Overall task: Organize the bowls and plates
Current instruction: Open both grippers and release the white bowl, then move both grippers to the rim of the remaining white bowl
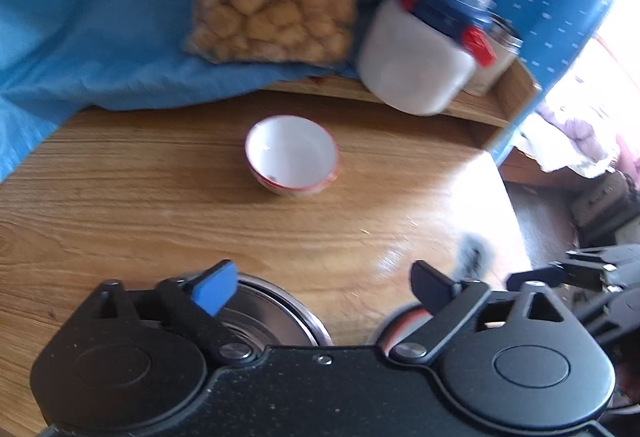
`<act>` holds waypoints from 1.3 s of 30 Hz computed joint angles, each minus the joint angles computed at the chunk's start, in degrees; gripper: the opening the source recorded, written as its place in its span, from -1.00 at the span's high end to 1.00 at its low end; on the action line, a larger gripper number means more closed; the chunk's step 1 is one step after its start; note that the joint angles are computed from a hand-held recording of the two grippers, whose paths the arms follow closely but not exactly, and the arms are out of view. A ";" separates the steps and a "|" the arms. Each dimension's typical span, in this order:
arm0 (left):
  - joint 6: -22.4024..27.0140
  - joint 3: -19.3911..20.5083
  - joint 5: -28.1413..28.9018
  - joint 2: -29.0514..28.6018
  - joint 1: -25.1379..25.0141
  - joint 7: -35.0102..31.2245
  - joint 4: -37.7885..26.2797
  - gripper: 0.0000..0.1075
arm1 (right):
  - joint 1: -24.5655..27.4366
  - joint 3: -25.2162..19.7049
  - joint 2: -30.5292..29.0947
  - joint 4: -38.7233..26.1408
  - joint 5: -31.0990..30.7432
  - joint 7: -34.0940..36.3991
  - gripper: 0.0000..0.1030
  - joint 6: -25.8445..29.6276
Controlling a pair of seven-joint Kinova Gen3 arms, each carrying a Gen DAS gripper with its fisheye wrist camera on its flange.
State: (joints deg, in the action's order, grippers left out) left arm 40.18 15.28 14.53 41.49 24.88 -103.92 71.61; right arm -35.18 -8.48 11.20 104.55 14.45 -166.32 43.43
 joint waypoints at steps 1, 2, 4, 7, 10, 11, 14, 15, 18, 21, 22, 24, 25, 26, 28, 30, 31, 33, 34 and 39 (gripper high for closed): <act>0.01 -0.54 -0.32 0.38 0.26 0.42 -0.64 -0.83 | -0.26 0.11 0.29 -0.30 0.69 -0.24 -0.93 0.22; 0.10 -0.96 -0.64 0.77 0.49 0.84 -1.26 -0.86 | -0.62 0.26 0.66 -0.64 1.45 -0.72 -0.99 0.54; -0.21 -2.31 -1.79 1.39 1.36 2.23 -2.25 -0.90 | -1.46 0.72 1.64 -1.67 3.30 -1.84 -0.99 1.75; -1.28 -3.18 -2.86 2.60 1.56 3.80 -3.37 -0.90 | -3.40 2.03 3.51 -3.59 7.32 -5.28 -0.99 4.74; -0.83 -4.66 -4.50 4.64 2.45 6.32 -6.14 -0.90 | -3.92 3.11 4.70 -4.30 10.07 -8.22 -0.99 4.98; -0.30 -5.60 -5.49 5.59 3.20 7.54 -7.67 -0.90 | -3.80 3.46 5.01 -4.36 10.79 -8.84 -0.99 4.70; 1.85 -7.79 -8.54 8.53 5.24 10.86 -12.66 -0.90 | -3.41 4.52 6.83 -5.72 12.74 -9.53 -0.99 5.46; 2.79 -8.16 -9.35 9.66 5.64 11.69 -14.60 -0.90 | -3.37 4.86 7.25 -5.92 13.49 -9.66 -0.99 5.45; 4.60 -8.32 -10.78 12.27 6.06 12.97 -19.21 -0.90 | -4.60 6.80 8.36 -5.23 18.36 -13.27 -0.99 3.80; 6.44 -8.27 -11.53 14.81 6.36 13.52 -23.71 -0.90 | -3.65 7.09 10.09 -6.20 19.57 -12.68 -0.99 3.34; 7.18 -8.35 -11.72 15.79 6.51 13.70 -25.44 -0.90 | -3.12 7.13 10.76 -6.72 19.32 -11.85 -0.99 3.23; 9.03 -8.78 -12.38 17.62 7.00 13.91 -28.86 -0.90 | -2.47 7.44 11.77 -7.36 18.89 -10.78 -0.99 2.63; 10.04 -8.80 -12.58 18.49 7.05 13.65 -30.49 -0.90 | -2.27 7.62 12.31 -7.79 18.66 -10.24 -0.99 2.42; 10.88 -8.89 -12.78 19.23 7.21 13.44 -31.79 -0.90 | -2.25 7.85 12.73 -7.98 18.58 -9.83 -0.99 2.18; 12.11 -9.11 -13.05 20.52 7.45 13.04 -33.92 -0.90 | -1.89 8.18 13.84 -8.51 18.35 -8.33 -0.99 1.42; 12.36 -9.61 -13.49 21.18 7.80 12.75 -34.66 -0.90 | -3.13 9.26 15.09 -9.45 19.56 -7.86 -0.99 2.33; 12.16 -9.80 -13.70 21.34 7.97 12.57 -34.71 -0.90 | -4.01 9.85 15.60 -9.68 20.73 -7.95 -0.99 2.69; 10.86 -10.04 -14.06 21.24 8.08 12.10 -33.75 -0.90 | -4.74 10.35 16.32 -10.17 21.98 -7.66 -0.99 2.78; 9.99 -9.93 -13.97 20.79 8.07 11.94 -32.61 -0.90 | -4.63 10.46 16.53 -10.32 21.99 -7.61 -0.99 2.37; 11.04 -9.95 -14.30 21.98 8.51 11.59 -34.52 -0.90 | -3.54 10.85 17.11 -10.25 20.78 -7.29 -0.99 -0.68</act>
